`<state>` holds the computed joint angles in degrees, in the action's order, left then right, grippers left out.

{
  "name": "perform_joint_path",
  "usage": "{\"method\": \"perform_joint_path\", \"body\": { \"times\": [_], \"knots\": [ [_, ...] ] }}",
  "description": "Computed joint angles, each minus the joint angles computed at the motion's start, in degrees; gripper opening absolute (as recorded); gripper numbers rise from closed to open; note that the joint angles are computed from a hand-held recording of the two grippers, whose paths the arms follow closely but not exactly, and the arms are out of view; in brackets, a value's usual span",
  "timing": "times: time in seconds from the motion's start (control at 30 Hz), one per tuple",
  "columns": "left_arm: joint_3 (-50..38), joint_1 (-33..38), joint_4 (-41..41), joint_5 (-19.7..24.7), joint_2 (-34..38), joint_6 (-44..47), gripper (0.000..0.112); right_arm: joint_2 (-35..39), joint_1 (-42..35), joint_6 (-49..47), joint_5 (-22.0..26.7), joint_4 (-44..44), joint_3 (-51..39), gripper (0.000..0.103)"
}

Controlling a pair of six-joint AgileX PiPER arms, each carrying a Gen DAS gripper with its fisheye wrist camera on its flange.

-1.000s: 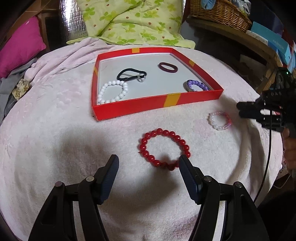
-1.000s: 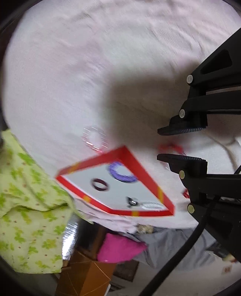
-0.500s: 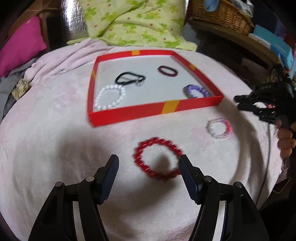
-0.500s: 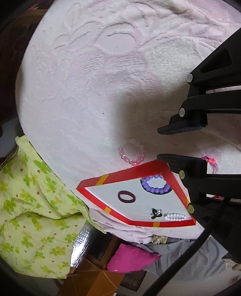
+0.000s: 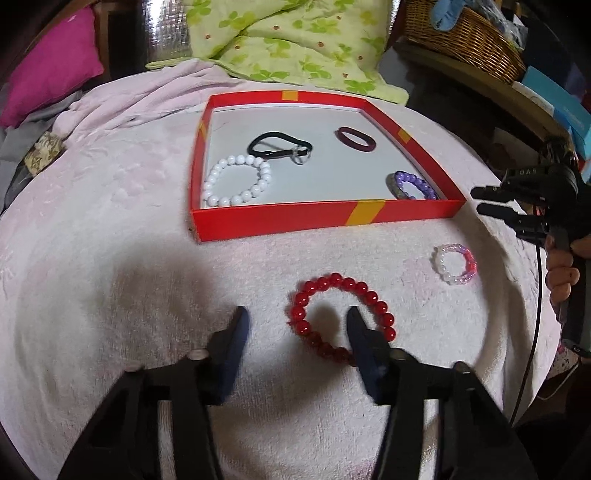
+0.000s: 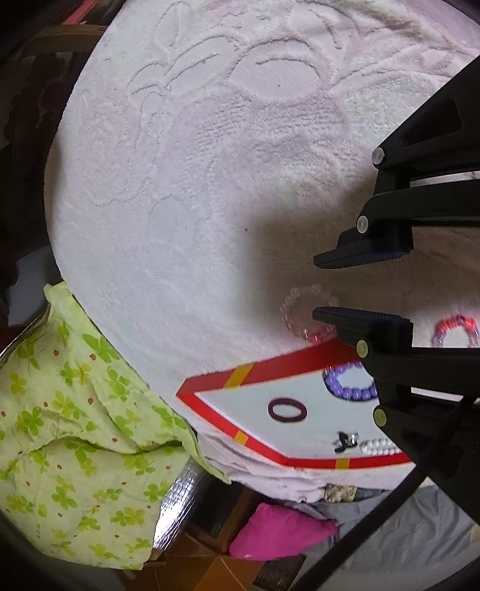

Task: Organize jewelry
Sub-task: 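Lower the left tool onto the red bead bracelet and close it, then lift the red bracelet with the left tool while the right tool grasps a pink-and-white bracelet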

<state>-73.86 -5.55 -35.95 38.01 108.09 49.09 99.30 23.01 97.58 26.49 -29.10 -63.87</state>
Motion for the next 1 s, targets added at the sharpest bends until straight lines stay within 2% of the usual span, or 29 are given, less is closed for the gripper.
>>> {"method": "perform_joint_path", "body": {
  "times": [0.1,0.13,0.2,0.3,0.43,0.63,0.73,0.8,0.9,1.0],
  "knots": [
    [-1.1,-0.6,1.6,-0.6,1.4,-1.2,0.037,0.3,0.5,-1.2,1.9,0.1,-0.9,0.024],
    [-1.3,-0.7,1.7,-0.7,1.6,-1.1,0.034,0.3,0.2,-3.5,1.7,2.3,-0.8,0.025],
    [-2.5,-0.5,1.3,0.1,2.4,-0.9,0.019,-0.8,-0.4,-8.7,0.1,8.5,0.7,0.024],
    [-3.3,-0.3,1.4,0.3,3.0,-1.2,0.011,-3.2,1.3,-16.7,-0.7,15.5,2.6,0.025],
    [-2.1,-1.0,1.2,-0.8,1.9,-0.6,0.01,-2.6,3.9,-26.4,-3.0,23.2,2.2,0.025],
    [-0.6,-0.6,-0.8,-1.0,0.3,1.3,0.01,3.7,6.1,-30.4,2.2,25.4,-5.1,0.024],
    [-0.7,0.2,-1.4,-1.2,-0.1,2.1,0.01,6.7,8.1,-28.3,6.6,20.3,-9.9,0.024],
    [-0.8,0.8,-2.1,-0.9,-0.4,2.7,0.01,7.7,9.0,-27.5,7.5,17.7,-11.3,0.024],
    [-1.0,1.2,-2.3,-0.9,-0.6,2.9,0.01,9.4,10.2,-26.9,10.5,13.7,-14.1,0.013],
    [-1.4,1.1,-1.1,-0.7,0.0,1.9,0.01,9.8,10.0,-27.5,9.6,14.4,-14.4,0.013]
  ]
}}
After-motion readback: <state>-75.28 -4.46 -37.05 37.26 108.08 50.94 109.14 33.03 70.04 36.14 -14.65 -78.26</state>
